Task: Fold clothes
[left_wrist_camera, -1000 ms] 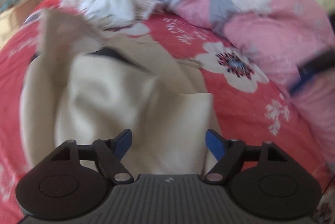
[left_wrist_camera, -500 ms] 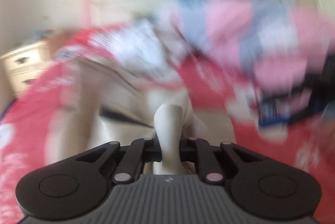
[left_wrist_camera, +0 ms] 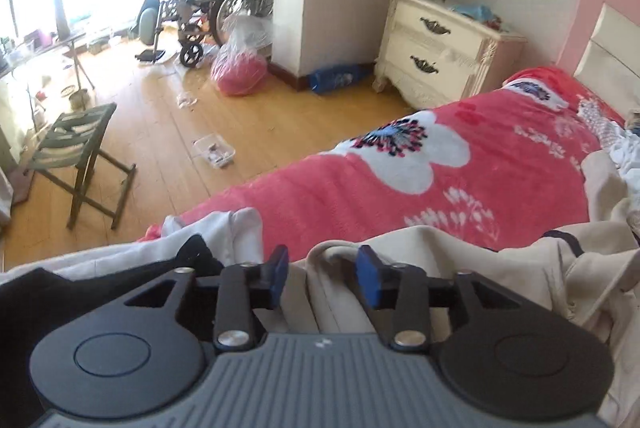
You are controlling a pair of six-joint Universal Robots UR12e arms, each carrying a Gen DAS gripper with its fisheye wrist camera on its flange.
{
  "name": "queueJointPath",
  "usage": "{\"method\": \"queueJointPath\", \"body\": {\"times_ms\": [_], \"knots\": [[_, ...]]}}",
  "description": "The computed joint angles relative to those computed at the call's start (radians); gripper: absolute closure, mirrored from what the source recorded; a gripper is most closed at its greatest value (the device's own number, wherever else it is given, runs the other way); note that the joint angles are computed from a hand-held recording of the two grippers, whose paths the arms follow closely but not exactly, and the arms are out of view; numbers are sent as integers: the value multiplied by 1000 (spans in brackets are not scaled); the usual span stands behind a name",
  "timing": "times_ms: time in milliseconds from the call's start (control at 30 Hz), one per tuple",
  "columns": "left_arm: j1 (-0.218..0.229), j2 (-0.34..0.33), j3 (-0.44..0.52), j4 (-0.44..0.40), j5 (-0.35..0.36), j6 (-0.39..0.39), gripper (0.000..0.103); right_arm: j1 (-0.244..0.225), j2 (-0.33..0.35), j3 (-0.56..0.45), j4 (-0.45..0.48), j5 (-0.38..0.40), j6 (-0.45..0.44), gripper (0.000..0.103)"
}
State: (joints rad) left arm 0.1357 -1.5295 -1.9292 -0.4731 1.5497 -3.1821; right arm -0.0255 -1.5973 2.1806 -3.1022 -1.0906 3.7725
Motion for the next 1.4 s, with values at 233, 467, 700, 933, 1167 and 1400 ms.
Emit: {"method": "queueJointPath", "body": {"times_ms": [233, 467, 700, 933, 1167, 1400], "knots": [[-71, -61, 80, -113, -213, 359, 21, 70, 129, -186, 75, -106, -263, 18], [-169, -124, 55, -92, -140, 647, 17, 184, 249, -334, 84, -160, -940, 1], [-171, -157, 71, -61, -99, 627, 65, 241, 330, -428, 173, -299, -973, 95], [-60, -107, 121, -158, -362, 471, 86, 177, 252, -324, -116, -212, -556, 97], [41, -104, 182, -87, -583, 252, 86, 105, -19, -146, -281, -214, -285, 97], [-103, -236, 249, 9, -52, 163, 59, 175, -212, -79, 2, -523, -223, 97]]}}
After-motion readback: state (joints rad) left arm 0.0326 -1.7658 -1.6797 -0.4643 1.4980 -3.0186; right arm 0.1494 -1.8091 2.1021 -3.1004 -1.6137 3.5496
